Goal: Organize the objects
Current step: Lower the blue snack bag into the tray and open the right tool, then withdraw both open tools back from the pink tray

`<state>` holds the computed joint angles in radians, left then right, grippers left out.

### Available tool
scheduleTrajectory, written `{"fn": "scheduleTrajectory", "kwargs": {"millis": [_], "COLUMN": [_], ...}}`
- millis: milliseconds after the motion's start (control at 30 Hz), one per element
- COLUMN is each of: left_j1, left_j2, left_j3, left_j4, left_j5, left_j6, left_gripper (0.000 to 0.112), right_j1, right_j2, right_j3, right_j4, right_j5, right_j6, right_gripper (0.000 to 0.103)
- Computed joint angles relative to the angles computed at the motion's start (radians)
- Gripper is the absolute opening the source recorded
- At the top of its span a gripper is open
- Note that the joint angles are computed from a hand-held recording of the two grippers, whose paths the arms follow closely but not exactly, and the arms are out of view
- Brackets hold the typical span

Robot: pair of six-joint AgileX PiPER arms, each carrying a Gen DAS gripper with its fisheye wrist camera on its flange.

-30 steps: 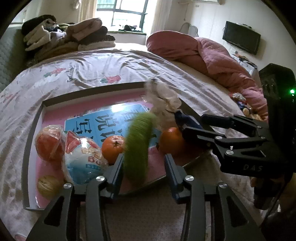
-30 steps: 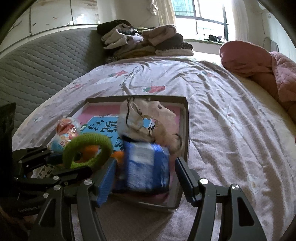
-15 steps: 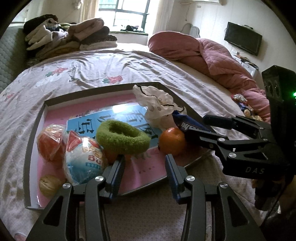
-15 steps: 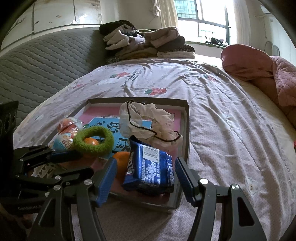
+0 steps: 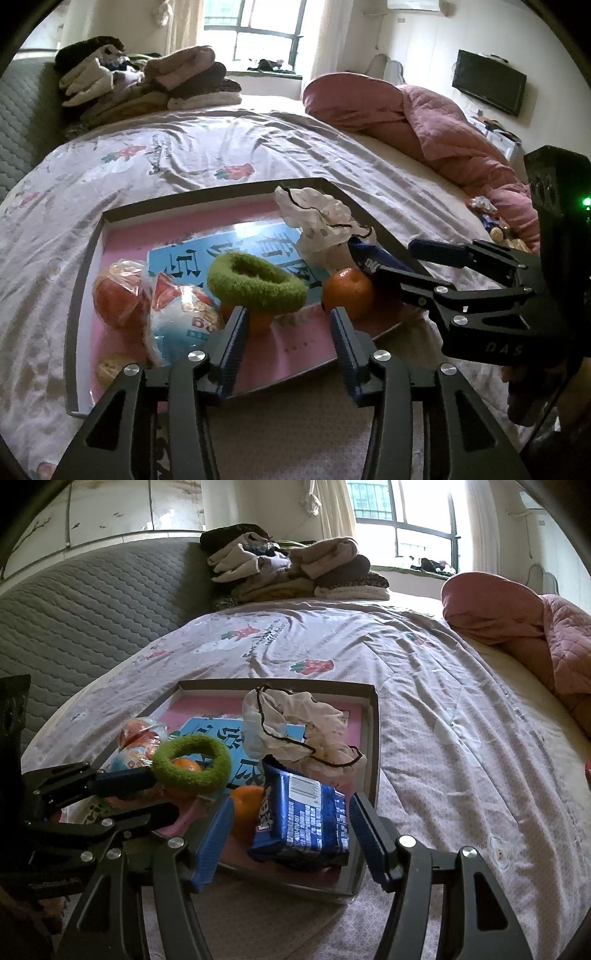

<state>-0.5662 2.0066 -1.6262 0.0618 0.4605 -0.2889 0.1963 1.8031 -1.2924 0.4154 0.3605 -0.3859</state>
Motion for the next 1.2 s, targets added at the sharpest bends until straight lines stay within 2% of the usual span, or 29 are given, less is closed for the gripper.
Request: {"fn": "scheduleTrajectory", "kwargs": {"millis": [233, 533, 800, 1033, 1200], "left_j1": [-0.003, -0.022, -0.056, -0.106, -0.153], "left_j2": [-0.023, -0.091, -0.148, -0.249, -0.326], "left_j3": [0.016, 0.064, 0.093, 0.171, 0.237], "left_j4": [0.056, 0.240, 0.424, 0.608, 0.740], "left_j5": [0.001, 0.002, 0.091, 0.138, 0.164], "left_j6": [-0.059, -0.261, -0.478, -0.670, -0.814], "left_gripper": [0.058, 0.064, 0.067, 0.074, 0.076], "right_j1": [0.001, 0.010, 0.028, 0.096, 0.125], "right_j2": [-0.018, -0.084, -0.203, -0.320, -0.376], "right_j3": [0.008, 0.046, 0.122, 0.191, 0.240], "right_j4": [-0.001, 0.032, 0.062, -0.183, -0.249], "right_j5": [-0.012, -0.034, -0.049, -0.103, -0.123], "right_j6": [0.004, -0.026, -0.032, 0.209, 0.284], "right_gripper": [0.064, 0.064, 0.064, 0.065, 0.066]}}
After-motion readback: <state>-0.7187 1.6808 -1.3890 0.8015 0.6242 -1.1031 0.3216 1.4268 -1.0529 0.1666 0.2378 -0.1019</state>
